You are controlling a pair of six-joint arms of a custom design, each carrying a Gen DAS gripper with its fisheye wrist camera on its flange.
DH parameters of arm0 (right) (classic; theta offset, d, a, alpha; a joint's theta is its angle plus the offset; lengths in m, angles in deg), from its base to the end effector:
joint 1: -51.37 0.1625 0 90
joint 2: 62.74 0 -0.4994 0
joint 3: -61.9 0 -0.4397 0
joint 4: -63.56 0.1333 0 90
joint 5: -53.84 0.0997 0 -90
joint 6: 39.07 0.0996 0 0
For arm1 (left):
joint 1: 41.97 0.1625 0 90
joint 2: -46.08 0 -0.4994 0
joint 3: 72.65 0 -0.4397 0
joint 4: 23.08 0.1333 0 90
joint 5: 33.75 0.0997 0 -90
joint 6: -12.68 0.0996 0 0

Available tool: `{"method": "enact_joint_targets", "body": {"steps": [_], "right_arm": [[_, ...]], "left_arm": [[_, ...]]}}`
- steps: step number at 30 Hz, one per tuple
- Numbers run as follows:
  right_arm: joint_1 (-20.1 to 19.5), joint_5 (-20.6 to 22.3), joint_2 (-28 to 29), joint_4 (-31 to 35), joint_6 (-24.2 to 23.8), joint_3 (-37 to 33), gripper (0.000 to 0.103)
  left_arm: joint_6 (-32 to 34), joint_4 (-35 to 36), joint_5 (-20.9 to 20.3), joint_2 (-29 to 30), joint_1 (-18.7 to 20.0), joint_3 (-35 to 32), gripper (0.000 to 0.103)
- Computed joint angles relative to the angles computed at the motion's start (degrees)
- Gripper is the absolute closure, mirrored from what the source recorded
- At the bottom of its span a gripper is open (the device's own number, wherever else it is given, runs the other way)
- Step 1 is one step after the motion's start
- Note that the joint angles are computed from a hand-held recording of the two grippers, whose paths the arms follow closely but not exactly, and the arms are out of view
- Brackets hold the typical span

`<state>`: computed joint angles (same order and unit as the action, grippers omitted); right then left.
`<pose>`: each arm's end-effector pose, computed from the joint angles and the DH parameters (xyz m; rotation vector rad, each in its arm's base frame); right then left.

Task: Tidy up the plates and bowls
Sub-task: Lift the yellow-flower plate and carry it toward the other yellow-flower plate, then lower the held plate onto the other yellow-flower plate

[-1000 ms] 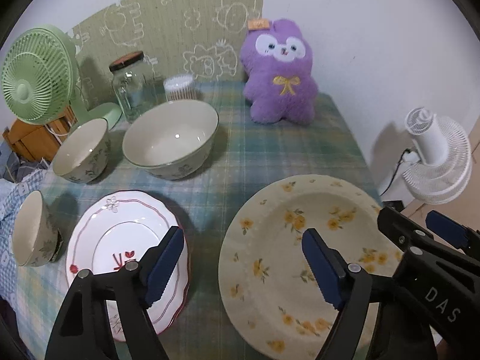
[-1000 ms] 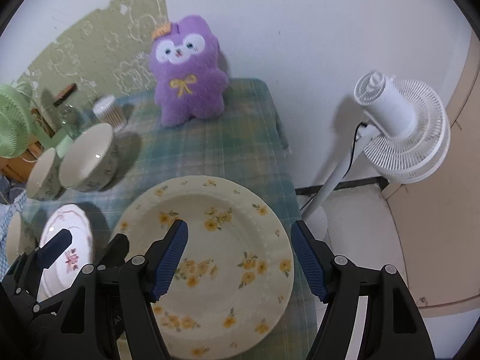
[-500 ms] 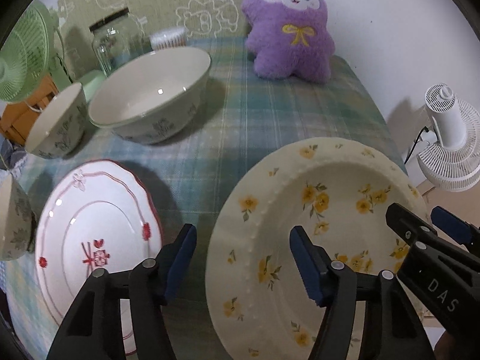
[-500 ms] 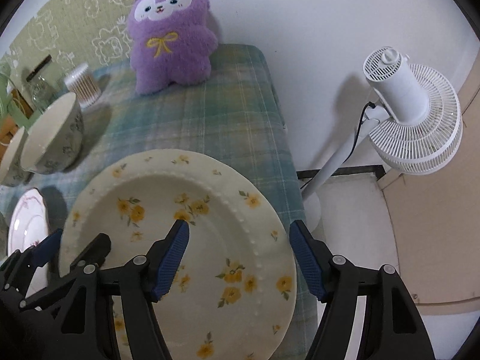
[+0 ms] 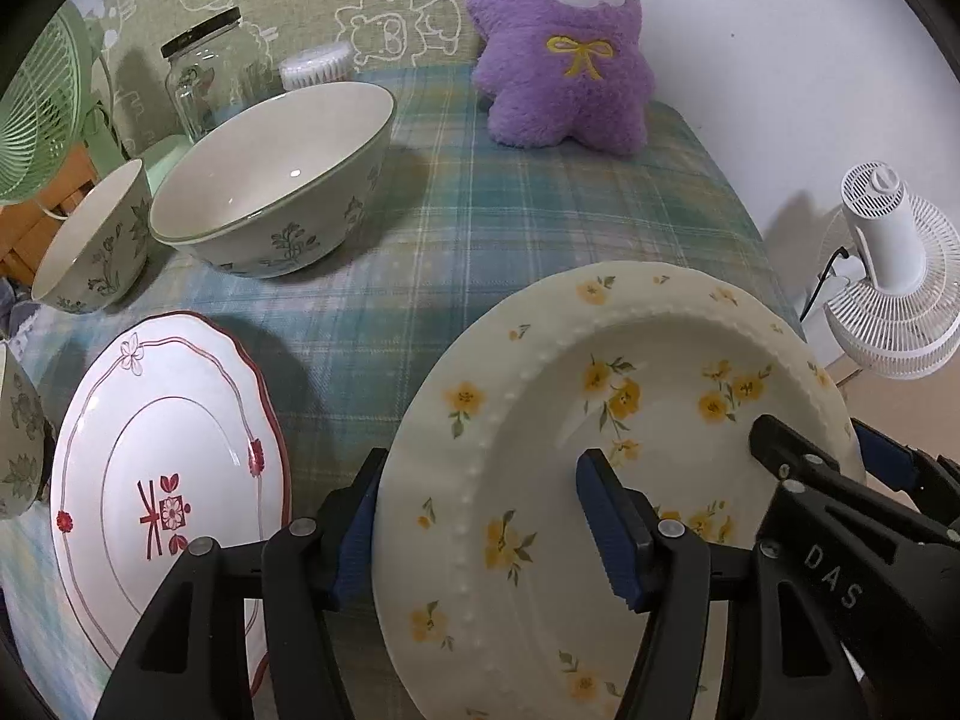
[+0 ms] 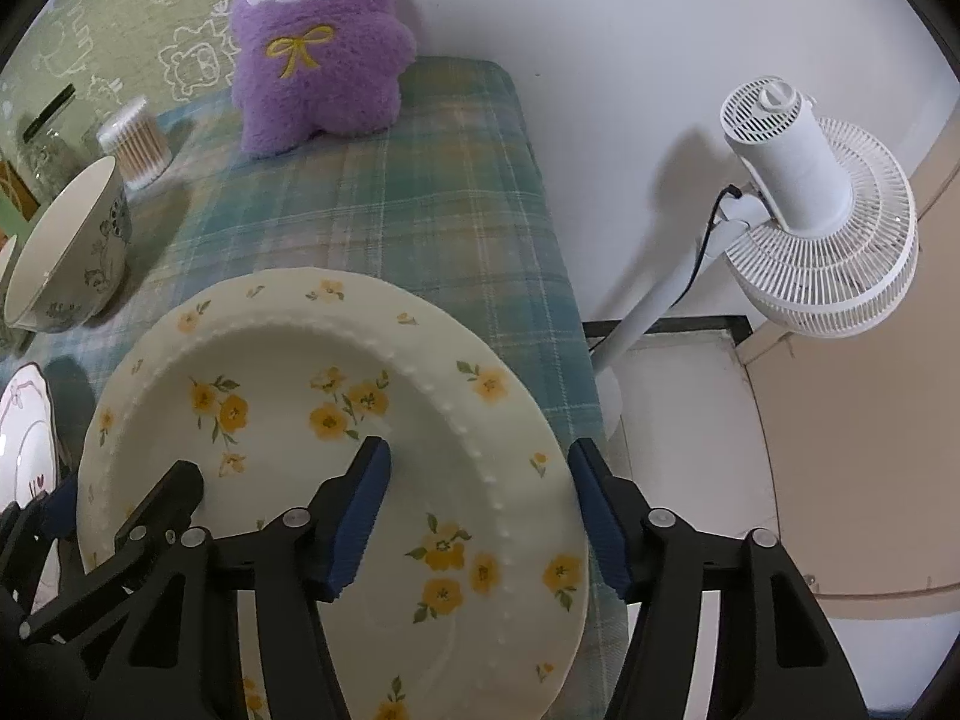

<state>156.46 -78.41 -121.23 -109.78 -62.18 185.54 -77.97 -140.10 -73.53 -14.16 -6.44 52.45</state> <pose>0.2108 -0.5268 0.1504 0.6366 -2.2860 0.3142 -0.2641 -0.4464 0.0865 -0.3419 2.1675 -0.7461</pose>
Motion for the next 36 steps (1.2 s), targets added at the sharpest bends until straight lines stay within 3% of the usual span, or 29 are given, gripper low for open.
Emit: {"method": "enact_joint_targets", "body": {"steps": [6, 12, 25, 36], "right_arm": [[0.28, 0.29, -1.13, 1.79, 3.34, 0.30, 0.039], [1.68, -0.07, -1.68, 0.41, 2.66, 0.56, 0.039], [6.40, 0.16, -4.80, 0.10, 3.57, 0.83, 0.039], [9.95, 0.02, -8.72, 2.63, 7.39, 5.20, 0.039]], "left_arm": [[-0.15, 1.05, 0.70, -0.52, -0.90, 0.40, 0.040], [-1.77, 2.06, 1.29, -1.82, -1.54, 0.56, 0.040], [-10.10, 12.97, 3.24, -6.15, -6.32, -0.67, 0.040], [-17.65, 19.73, -0.22, -9.02, -11.93, 1.11, 0.040]]}}
